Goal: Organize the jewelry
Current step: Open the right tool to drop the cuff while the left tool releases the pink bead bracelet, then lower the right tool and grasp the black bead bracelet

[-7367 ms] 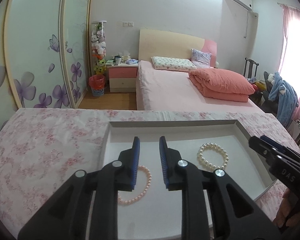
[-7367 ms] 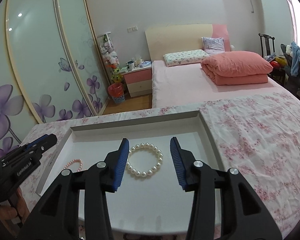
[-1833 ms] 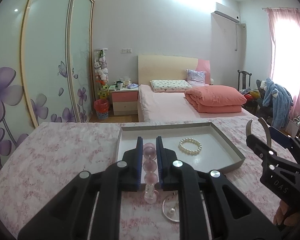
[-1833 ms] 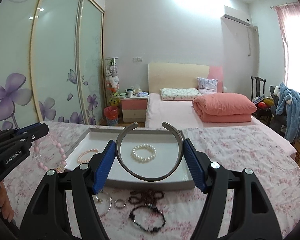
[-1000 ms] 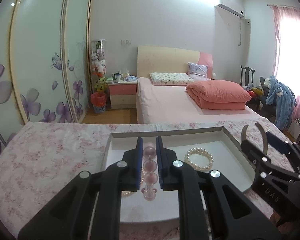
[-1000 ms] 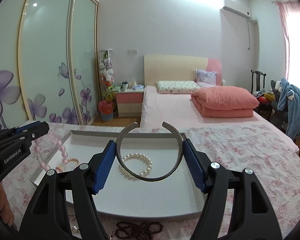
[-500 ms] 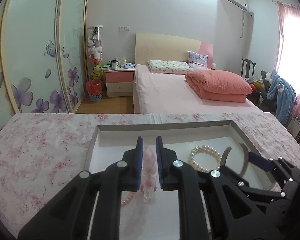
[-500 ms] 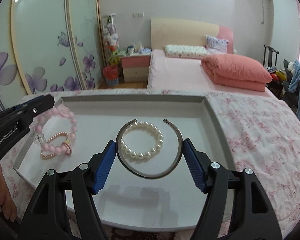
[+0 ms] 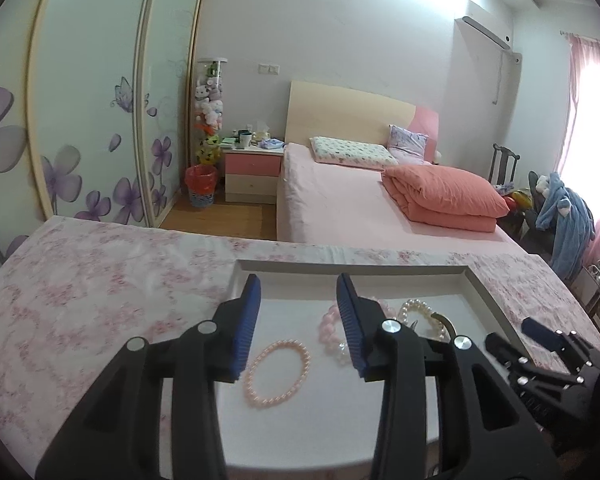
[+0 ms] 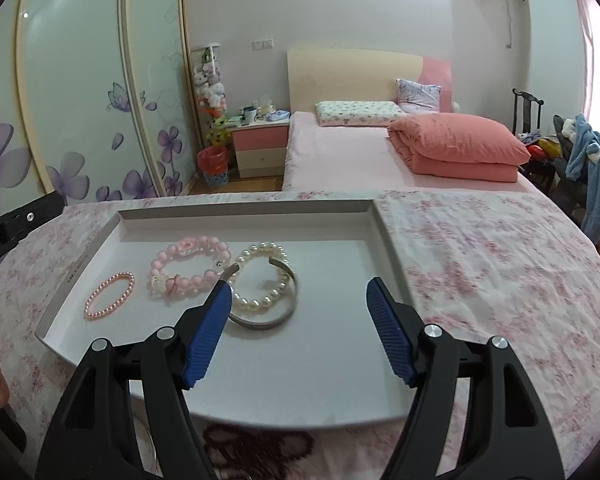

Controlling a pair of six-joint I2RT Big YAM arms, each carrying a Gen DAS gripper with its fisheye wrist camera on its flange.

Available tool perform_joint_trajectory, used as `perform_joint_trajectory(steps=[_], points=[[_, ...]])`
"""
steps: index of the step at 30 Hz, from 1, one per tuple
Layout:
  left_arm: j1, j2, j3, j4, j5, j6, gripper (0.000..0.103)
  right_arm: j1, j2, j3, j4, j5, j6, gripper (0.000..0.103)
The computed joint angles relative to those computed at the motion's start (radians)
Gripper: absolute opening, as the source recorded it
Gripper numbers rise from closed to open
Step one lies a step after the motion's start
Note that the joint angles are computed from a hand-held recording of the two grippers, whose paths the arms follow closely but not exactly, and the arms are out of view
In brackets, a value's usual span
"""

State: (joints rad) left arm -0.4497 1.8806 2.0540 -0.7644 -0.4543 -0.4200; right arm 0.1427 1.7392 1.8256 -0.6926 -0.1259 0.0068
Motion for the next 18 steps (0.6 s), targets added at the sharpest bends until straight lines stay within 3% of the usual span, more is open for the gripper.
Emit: perform_joint_trajectory(steps=[11, 18], points=[[-0.035, -0.195, -0.263, 0.051, -0.023, -0.042, 0.047, -0.049, -0.131, -0.149, 0.013, -0.024, -0.022, 0.068], [-0.06, -0.294, -0.406, 0.057, -0.019, -0.077, 0.054, -0.062, -0.181, -0.227, -0.065, -0.071, -0.063, 0.055]])
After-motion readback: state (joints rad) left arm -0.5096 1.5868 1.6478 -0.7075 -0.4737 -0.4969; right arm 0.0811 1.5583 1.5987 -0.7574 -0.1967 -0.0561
